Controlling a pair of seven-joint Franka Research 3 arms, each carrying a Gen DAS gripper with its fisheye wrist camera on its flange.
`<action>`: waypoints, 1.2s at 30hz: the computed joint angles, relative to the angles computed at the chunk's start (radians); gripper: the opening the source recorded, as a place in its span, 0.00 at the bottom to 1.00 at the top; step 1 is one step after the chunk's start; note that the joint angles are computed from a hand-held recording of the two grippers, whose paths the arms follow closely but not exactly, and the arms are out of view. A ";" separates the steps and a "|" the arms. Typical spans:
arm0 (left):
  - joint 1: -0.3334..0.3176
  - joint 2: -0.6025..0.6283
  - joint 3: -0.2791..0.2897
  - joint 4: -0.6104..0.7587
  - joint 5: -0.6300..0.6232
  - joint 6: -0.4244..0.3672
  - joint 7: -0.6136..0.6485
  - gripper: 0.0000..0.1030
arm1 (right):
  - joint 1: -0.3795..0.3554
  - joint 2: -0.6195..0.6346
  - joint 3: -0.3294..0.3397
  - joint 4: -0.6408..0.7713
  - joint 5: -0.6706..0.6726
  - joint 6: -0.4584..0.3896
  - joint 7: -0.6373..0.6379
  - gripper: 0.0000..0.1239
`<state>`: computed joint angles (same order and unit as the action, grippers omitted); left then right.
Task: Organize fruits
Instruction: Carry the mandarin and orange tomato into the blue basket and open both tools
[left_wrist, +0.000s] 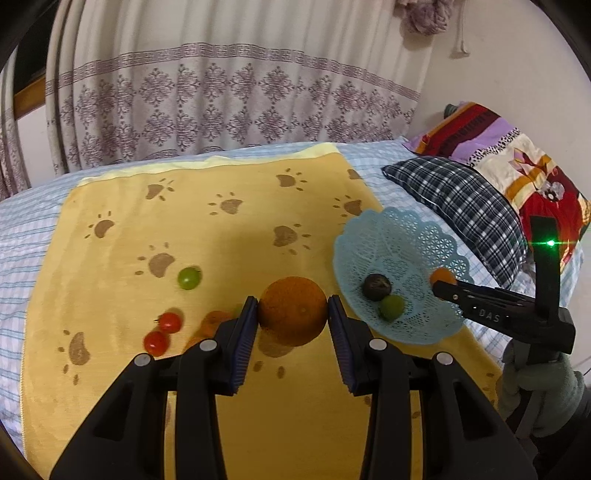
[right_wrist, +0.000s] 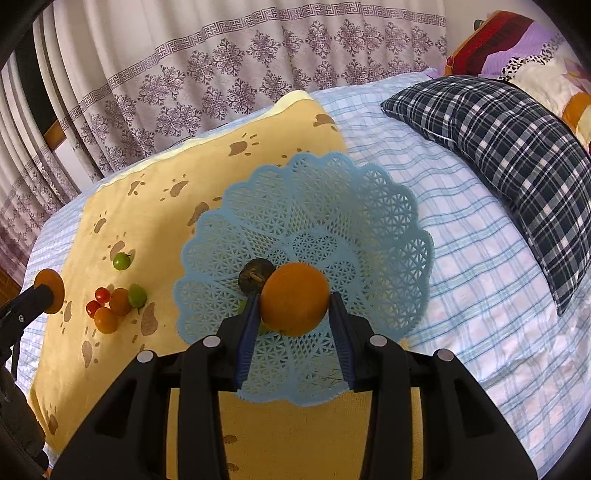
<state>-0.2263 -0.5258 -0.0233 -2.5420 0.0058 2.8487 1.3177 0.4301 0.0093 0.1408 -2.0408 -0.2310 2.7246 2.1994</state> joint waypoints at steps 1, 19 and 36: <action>-0.005 0.007 -0.001 0.005 -0.002 0.001 0.002 0.38 | 0.000 0.001 0.000 0.000 0.000 0.002 0.002 0.31; -0.078 0.149 -0.022 0.083 -0.079 0.012 0.067 0.38 | -0.024 -0.018 -0.004 -0.024 -0.119 0.049 0.137 0.44; -0.084 0.293 -0.073 0.153 -0.150 0.124 0.149 0.71 | -0.045 -0.034 0.000 -0.040 -0.192 0.068 0.237 0.44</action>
<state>-0.3106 -0.2325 -0.0963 -2.3885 -0.1444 2.9725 1.4666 0.3849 -0.0246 0.1409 -2.0808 -0.4229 2.7927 2.4365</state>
